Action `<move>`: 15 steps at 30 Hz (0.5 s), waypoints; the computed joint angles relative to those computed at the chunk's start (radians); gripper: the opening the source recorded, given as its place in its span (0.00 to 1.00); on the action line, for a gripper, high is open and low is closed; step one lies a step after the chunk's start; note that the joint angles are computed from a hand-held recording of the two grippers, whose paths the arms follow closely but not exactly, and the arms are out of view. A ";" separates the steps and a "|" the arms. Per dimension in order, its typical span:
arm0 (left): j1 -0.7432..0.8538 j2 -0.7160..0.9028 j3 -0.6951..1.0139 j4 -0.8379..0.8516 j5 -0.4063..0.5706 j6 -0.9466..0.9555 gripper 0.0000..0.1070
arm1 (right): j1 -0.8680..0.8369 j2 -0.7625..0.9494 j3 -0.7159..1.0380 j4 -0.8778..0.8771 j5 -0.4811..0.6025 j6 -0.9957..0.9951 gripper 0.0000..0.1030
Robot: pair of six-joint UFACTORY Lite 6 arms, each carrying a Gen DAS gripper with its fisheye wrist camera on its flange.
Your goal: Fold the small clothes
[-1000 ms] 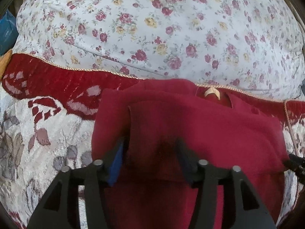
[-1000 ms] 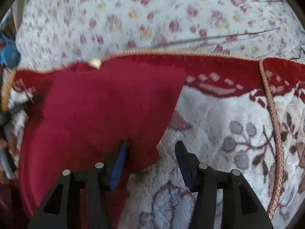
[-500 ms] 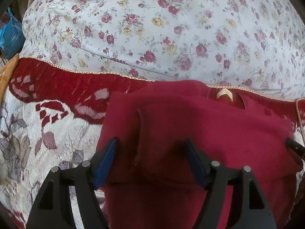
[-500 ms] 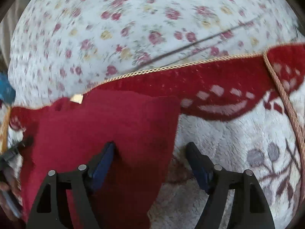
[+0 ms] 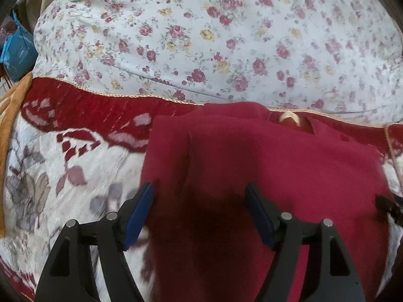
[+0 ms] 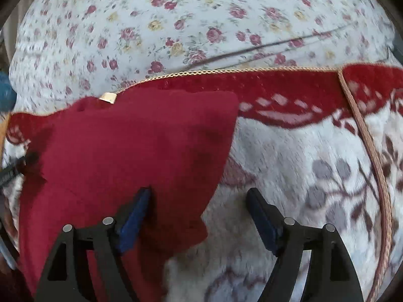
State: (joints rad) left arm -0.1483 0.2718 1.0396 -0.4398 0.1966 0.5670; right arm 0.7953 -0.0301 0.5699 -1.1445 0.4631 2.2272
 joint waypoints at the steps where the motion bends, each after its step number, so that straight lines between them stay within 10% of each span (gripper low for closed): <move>1: 0.018 -0.027 -0.018 -0.050 0.026 0.063 0.69 | 0.040 -0.041 -0.004 0.054 0.048 -0.034 0.79; 15: 0.600 -0.563 -0.453 -0.301 0.457 0.663 0.73 | 0.783 -0.204 -0.074 0.209 0.338 0.425 0.81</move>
State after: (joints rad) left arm 0.4520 -0.2915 0.5863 -0.7406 0.6539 1.2303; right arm 1.5783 -0.2343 0.4956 -0.9357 0.8006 2.6526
